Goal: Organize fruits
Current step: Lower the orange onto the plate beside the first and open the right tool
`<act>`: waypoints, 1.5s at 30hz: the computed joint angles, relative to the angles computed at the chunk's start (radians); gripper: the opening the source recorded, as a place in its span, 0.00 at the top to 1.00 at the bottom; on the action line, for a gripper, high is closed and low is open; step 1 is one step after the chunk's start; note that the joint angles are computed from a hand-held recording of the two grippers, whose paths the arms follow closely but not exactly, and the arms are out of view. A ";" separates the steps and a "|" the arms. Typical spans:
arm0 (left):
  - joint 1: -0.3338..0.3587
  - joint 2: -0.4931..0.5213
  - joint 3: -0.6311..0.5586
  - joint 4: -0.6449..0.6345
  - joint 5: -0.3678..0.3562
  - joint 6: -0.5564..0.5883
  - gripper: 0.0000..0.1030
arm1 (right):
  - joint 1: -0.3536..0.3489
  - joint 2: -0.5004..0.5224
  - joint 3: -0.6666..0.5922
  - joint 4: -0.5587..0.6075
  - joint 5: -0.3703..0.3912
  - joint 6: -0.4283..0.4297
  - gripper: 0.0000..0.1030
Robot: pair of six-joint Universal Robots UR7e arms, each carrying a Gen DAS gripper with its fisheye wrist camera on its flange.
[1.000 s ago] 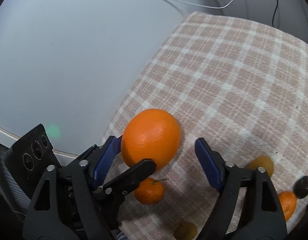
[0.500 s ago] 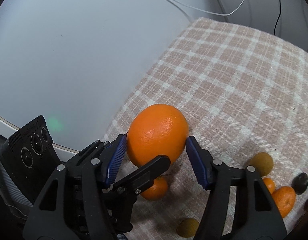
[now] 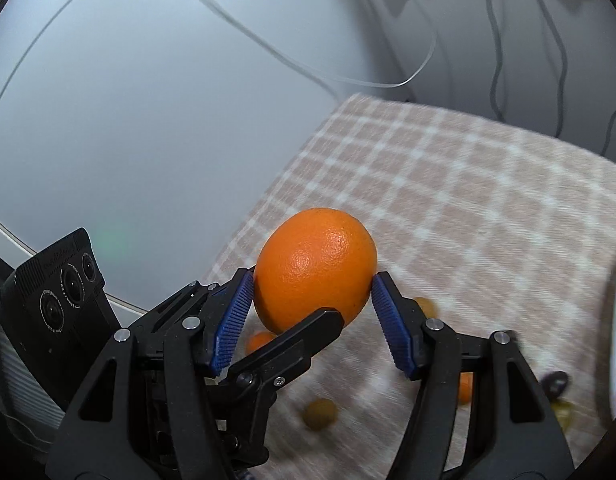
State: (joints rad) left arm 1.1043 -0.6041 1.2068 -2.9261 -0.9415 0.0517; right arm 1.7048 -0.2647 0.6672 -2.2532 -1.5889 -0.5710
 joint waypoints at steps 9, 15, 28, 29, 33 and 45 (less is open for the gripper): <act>-0.014 0.117 -0.151 0.069 -0.093 0.022 0.38 | -0.045 -0.090 0.065 -0.092 -0.021 0.018 0.37; -0.026 0.211 -0.297 0.157 -0.145 0.031 0.38 | -0.071 -0.127 0.077 -0.139 -0.043 0.034 0.37; -0.032 0.369 -0.561 0.328 -0.194 -0.006 0.38 | -0.105 -0.087 -0.073 -0.091 -0.098 0.041 0.38; -0.032 0.379 -0.577 0.338 -0.194 -0.009 0.38 | -0.104 -0.087 -0.072 -0.094 -0.106 0.036 0.38; -0.035 0.415 -0.636 0.376 -0.185 -0.012 0.38 | -0.099 -0.076 -0.084 -0.118 -0.154 0.000 0.38; -0.034 0.430 -0.669 0.432 -0.178 -0.019 0.40 | -0.086 -0.109 -0.004 -0.261 -0.198 -0.076 0.38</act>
